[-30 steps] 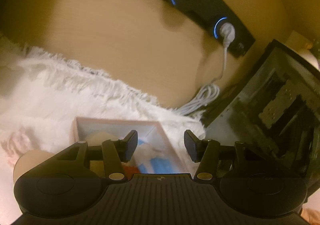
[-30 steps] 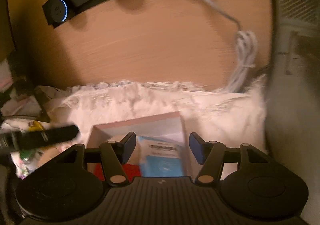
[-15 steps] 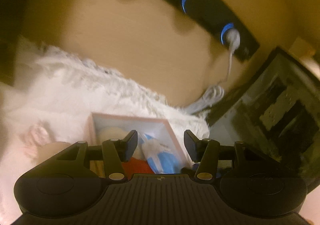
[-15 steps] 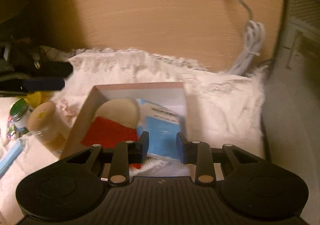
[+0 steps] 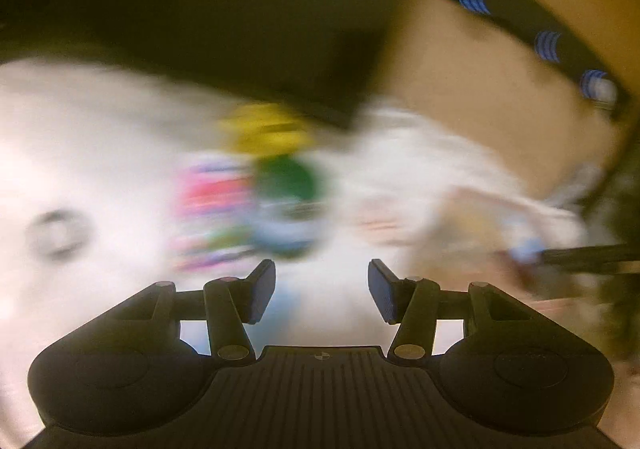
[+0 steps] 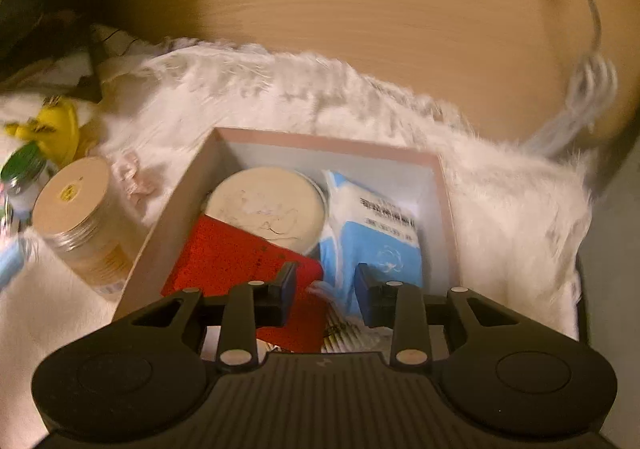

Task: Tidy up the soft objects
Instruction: 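Grasp the blue face mask with the right tool while the left tool reaches the black bracelet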

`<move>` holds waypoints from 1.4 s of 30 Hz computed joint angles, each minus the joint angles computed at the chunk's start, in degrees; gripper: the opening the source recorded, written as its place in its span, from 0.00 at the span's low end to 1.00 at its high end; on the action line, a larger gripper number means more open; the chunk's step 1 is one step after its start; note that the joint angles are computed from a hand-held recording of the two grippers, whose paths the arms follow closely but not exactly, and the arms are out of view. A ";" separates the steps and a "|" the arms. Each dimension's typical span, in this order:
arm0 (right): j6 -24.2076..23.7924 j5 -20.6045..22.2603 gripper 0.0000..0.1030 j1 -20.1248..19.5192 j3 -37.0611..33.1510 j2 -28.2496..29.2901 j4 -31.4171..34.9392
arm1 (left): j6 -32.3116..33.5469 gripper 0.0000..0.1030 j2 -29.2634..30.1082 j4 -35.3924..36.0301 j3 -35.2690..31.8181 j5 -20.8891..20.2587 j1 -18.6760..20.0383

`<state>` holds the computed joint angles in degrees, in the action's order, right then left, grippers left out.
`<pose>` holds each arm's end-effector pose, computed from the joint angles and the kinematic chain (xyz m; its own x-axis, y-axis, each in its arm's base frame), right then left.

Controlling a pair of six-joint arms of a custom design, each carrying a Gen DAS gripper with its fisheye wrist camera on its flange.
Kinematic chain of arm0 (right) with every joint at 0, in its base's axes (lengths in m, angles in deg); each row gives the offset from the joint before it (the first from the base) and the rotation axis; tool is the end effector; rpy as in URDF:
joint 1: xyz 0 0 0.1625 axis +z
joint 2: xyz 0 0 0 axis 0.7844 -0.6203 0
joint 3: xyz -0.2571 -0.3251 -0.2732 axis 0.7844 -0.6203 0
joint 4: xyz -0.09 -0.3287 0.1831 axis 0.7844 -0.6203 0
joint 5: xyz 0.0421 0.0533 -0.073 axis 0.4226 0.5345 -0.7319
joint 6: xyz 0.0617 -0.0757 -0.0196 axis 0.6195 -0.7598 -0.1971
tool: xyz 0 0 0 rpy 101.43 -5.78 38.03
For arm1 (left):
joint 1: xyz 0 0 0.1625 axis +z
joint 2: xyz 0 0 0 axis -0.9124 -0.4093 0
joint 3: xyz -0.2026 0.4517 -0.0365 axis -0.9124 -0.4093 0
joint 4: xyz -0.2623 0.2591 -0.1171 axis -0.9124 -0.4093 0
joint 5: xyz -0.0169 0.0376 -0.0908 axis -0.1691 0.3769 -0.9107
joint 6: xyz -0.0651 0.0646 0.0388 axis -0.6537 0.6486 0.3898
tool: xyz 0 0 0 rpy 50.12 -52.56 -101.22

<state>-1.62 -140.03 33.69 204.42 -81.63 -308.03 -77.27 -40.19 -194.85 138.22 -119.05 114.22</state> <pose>0.0426 -0.4465 0.1979 -0.6644 0.0263 0.7469 -0.4461 0.7879 -0.4246 -0.0911 -0.4028 0.1181 -0.8680 0.1341 -0.4782 0.4352 0.6693 -0.6022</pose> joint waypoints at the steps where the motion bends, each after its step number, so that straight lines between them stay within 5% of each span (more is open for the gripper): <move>1: -2.05 -0.05 0.31 0.85 0.21 0.67 -2.36 | -0.81 0.54 -0.13 -1.53 1.26 2.79 1.00; 5: -7.39 0.31 0.33 5.89 0.37 3.41 -10.21 | -2.65 0.54 -2.92 -6.66 2.83 9.67 7.34; 13: -7.60 5.15 0.46 15.59 -0.83 7.50 -7.08 | 4.88 0.54 -11.12 3.50 -7.97 3.70 20.19; 20: -4.48 7.40 0.48 18.08 -3.62 13.31 4.36 | 7.72 0.54 -11.01 10.91 -12.60 -1.05 23.86; 23: -2.62 7.75 0.48 18.20 -4.63 15.67 6.84 | 11.00 0.53 -9.98 8.83 -12.73 -2.11 24.41; 30: -3.23 7.78 0.48 18.61 -7.73 20.77 3.74 | 8.11 0.52 -10.27 7.00 -11.73 -4.42 25.43; 31: -2.83 7.66 0.48 18.62 -7.98 21.21 3.69 | 8.42 0.45 -10.09 6.02 -11.51 -4.46 25.57; 32: -1.39 7.30 0.48 18.64 -8.50 21.52 4.69 | 8.34 0.22 -10.08 5.36 -11.49 -4.74 25.97; 33: 1.38 6.81 0.48 18.67 -8.87 21.55 6.57 | 7.52 0.11 -10.00 4.91 -11.23 -5.00 26.38; 38: 17.02 6.37 0.50 18.76 -10.64 22.38 15.20 | 8.71 0.10 -8.15 -3.32 -8.59 -8.08 27.54; 42: 27.55 5.62 0.58 18.98 -13.14 25.49 14.85 | 10.56 0.09 -6.75 -8.43 -6.00 -8.47 26.29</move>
